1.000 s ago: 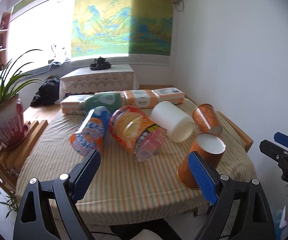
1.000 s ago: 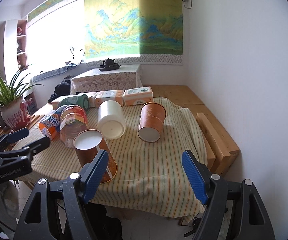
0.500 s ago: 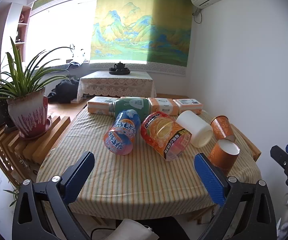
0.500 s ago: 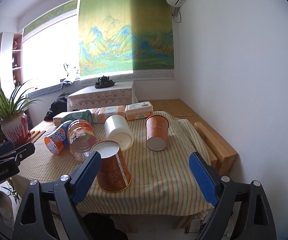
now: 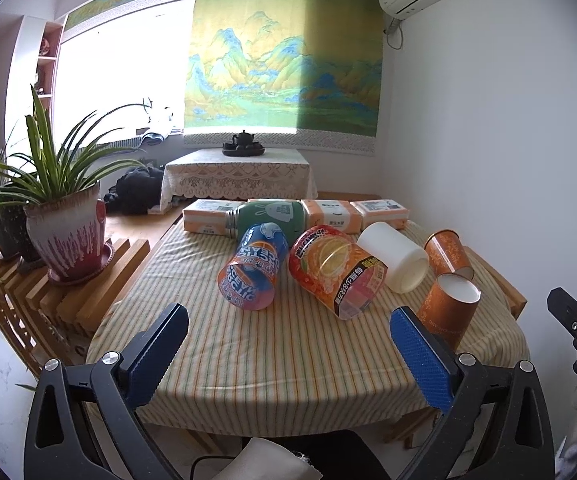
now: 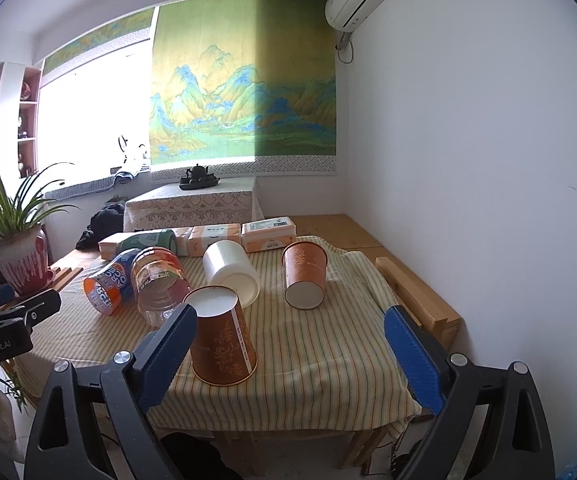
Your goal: Flip cup upside down
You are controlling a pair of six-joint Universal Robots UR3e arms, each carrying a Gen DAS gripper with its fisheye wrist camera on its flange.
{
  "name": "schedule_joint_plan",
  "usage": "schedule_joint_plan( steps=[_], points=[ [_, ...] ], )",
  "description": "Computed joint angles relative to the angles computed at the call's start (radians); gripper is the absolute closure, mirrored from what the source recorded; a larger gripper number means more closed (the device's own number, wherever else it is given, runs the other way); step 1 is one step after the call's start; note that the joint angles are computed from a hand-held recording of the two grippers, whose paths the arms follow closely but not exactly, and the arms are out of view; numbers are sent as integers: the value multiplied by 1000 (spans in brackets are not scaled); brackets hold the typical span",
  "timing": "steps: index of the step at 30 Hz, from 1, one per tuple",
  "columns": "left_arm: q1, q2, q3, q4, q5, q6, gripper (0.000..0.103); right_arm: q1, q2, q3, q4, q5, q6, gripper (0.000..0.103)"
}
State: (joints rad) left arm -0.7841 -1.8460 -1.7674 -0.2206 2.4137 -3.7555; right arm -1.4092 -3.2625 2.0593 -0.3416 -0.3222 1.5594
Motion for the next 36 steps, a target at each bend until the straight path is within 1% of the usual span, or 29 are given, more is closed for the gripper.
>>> schedule_joint_plan(
  steps=[10, 20, 21, 27, 35, 36],
  points=[
    [-3, 4, 5, -16, -5, -4, 1, 25, -33, 32, -90, 3, 96, 10],
    [-2, -2, 7, -15, -8, -4, 1, 22, -28, 30, -74, -1, 70, 10],
    [-2, -2, 8, -17, -8, -5, 1, 15, -23, 20, -49, -1, 51, 10],
    [-2, -5, 7, -14, -8, -7, 1, 8, -17, 9, -18, -2, 23, 10],
    [-3, -10, 8, -7, -6, -1, 1, 8, -15, 8, -14, -4, 20, 10],
    [-4, -12, 8, -5, 1, -1, 1, 4, -15, 1, 4, -5, 9, 10]
  ],
)
